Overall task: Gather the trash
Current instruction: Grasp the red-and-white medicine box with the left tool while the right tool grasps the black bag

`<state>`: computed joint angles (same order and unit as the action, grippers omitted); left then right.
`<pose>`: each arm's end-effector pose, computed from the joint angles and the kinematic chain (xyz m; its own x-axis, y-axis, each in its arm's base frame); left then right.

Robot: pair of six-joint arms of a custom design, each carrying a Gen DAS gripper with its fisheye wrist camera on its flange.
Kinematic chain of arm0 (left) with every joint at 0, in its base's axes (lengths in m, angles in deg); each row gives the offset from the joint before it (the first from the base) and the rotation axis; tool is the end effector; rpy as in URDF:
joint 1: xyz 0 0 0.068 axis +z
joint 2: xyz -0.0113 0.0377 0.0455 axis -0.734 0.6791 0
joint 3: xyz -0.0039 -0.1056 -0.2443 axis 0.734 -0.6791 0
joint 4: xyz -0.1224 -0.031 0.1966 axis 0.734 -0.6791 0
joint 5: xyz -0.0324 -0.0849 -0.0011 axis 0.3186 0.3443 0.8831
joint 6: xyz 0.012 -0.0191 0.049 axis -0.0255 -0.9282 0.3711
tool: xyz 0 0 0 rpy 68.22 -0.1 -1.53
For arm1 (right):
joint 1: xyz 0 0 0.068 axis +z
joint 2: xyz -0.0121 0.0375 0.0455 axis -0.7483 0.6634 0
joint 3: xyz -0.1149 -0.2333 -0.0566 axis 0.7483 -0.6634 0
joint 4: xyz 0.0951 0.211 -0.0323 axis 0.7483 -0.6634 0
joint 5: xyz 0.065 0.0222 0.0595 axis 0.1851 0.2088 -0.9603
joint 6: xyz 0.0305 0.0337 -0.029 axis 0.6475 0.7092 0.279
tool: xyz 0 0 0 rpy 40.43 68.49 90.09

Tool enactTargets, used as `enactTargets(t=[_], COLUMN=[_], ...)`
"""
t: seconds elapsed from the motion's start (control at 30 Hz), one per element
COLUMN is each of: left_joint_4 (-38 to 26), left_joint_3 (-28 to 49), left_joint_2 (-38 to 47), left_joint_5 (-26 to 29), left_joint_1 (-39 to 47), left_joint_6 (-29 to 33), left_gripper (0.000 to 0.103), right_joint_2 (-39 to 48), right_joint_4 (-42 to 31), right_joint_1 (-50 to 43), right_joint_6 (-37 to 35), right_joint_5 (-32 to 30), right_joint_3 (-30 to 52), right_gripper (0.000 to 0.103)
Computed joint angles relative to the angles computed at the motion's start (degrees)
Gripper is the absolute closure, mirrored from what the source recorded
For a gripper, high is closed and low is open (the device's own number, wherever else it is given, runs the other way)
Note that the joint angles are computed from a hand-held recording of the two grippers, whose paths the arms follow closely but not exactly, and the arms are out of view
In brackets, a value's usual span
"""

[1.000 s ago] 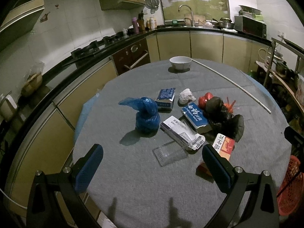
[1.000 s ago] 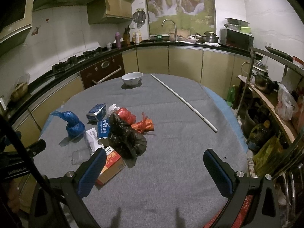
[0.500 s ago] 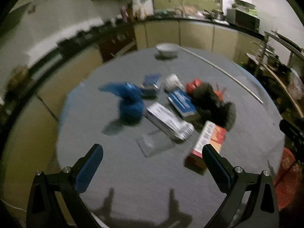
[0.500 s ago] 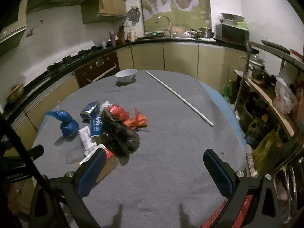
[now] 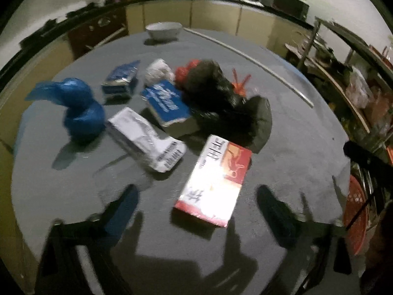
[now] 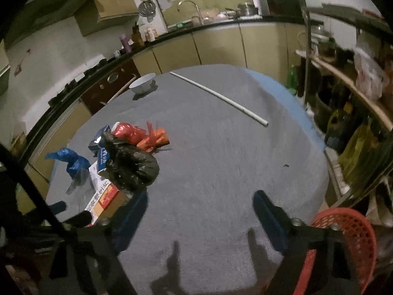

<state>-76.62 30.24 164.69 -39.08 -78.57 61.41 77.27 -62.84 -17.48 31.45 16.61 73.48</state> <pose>0.2598 -0.1573 0.2143 -0.8129 0.2822 -0.5094 0.3678 0.9270 -0.0735 0.1740 0.0921 0.2156 -0.6965 0.3765 -0.6108 0.2426 0.9247 0.2933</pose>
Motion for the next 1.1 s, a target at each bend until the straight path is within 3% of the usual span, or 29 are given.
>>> enactTargets(t=[0.03, 0.07, 0.23, 0.4, 0.53, 0.73, 0.8, 0.9, 1.1], left_joint_4=[-0.04, 0.1, 3.81, 3.68, 2.72, 1.29, 1.51, 2.01, 2.92], left_joint_3=[0.54, 0.7, -2.67, -5.29, -9.21, -12.99, -13.6, -14.93, -17.23], left_joint_2=[1.14, 1.92, 0.28, -3.59, -10.2, -17.92, -18.22, -19.4, -20.21], left_joint_5=[0.81, 2.04, 4.31, 7.38, 7.81, 6.07, 5.91, 9.44, 8.07], left_joint_1=[-0.22, -0.27, 0.99, 4.72, 7.5, 12.65, 14.48, 17.21, 14.84], left_joint_6=[0.32, 0.85, 2.66, 4.94, 8.03, 13.49, 14.94, 16.43, 18.53], left_gripper=[0.035, 0.044, 0.049, 0.051, 0.052, 0.054, 0.053, 0.053, 0.05], right_joint_2=[0.18, 0.46, 5.7, 18.84, 30.88, 45.14, 47.24, 46.8, 37.87], right_joint_4=[0.86, 1.55, 9.45, 15.73, 15.39, 12.11, 12.88, 17.14, 23.74], right_joint_1=[-1.42, -2.44, -7.32, -8.04, -6.09, -3.19, -3.19, -3.74, -3.15], right_joint_6=[-0.59, -1.2, -6.33, -11.42, -15.15, -20.98, -21.55, -19.5, -13.5], right_joint_5=[-1.79, -3.08, -12.49, -20.25, -21.85, -17.77, -17.4, -20.68, -21.96], right_joint_3=[-0.27, -0.28, 1.49, 9.78, 19.68, 32.55, 33.12, 30.2, 19.29], right_gripper=[0.029, 0.03, 0.03, 0.03, 0.029, 0.029, 0.03, 0.054, 0.058])
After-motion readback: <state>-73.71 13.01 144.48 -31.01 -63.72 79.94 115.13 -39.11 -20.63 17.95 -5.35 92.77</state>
